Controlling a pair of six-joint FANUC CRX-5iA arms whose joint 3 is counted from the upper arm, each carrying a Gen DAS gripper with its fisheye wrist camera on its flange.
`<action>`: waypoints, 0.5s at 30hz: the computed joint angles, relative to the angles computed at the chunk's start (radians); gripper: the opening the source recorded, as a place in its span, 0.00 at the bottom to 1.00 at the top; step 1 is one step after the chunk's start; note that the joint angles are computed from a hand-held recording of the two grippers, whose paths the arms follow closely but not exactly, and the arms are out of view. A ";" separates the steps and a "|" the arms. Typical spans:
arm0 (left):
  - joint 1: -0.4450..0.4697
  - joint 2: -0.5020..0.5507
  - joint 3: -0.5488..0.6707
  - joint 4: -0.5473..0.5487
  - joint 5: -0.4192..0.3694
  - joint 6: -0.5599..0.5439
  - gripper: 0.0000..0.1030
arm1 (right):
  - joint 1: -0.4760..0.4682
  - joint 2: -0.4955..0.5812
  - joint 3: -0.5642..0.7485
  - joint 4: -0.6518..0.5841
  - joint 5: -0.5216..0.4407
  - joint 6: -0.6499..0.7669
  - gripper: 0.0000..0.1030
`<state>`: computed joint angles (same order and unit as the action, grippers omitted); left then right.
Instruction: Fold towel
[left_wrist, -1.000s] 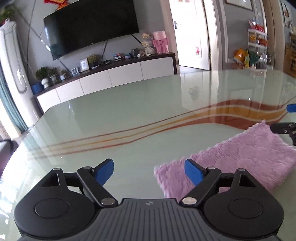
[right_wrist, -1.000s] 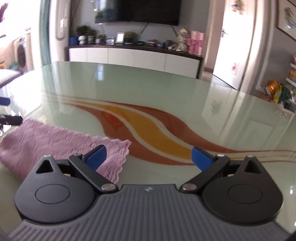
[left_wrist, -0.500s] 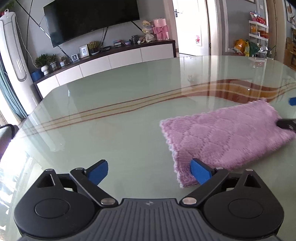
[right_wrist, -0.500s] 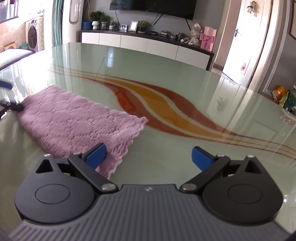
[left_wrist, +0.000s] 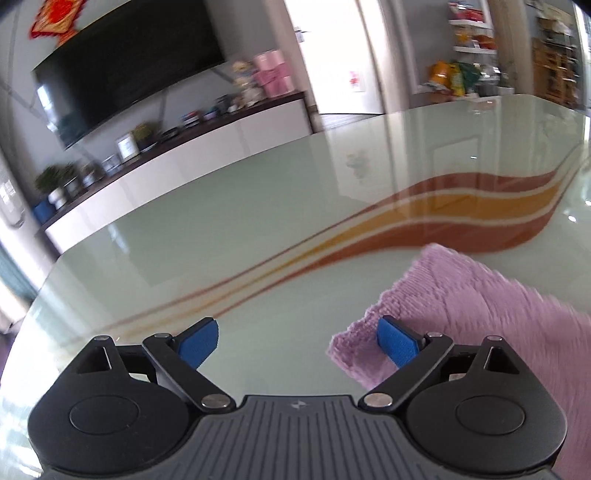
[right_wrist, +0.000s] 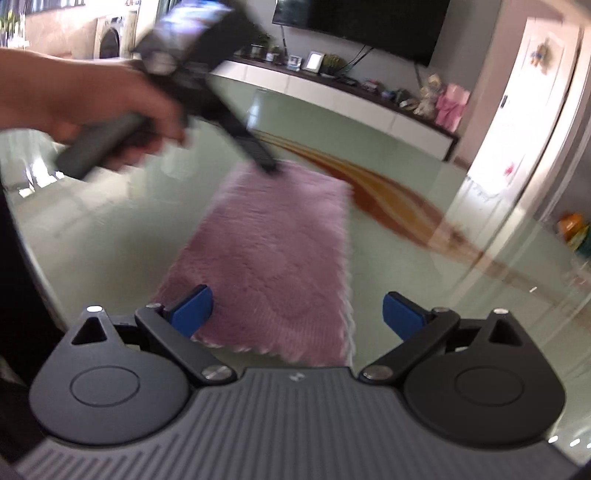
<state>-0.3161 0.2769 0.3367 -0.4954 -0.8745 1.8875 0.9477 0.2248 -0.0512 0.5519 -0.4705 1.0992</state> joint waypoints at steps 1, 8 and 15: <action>-0.002 0.012 0.013 0.004 0.001 -0.005 0.92 | 0.002 0.007 0.016 -0.028 -0.003 0.016 0.98; -0.022 0.070 0.073 0.009 0.009 -0.027 0.92 | -0.015 0.050 0.113 -0.171 -0.035 0.122 0.99; -0.019 0.071 0.061 0.017 0.028 -0.010 0.92 | -0.013 0.043 0.095 -0.163 -0.017 0.117 0.99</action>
<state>-0.3349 0.3478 0.3975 -0.4780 -0.8467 1.8777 0.9349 0.2675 0.0438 0.3884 -0.4877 1.2166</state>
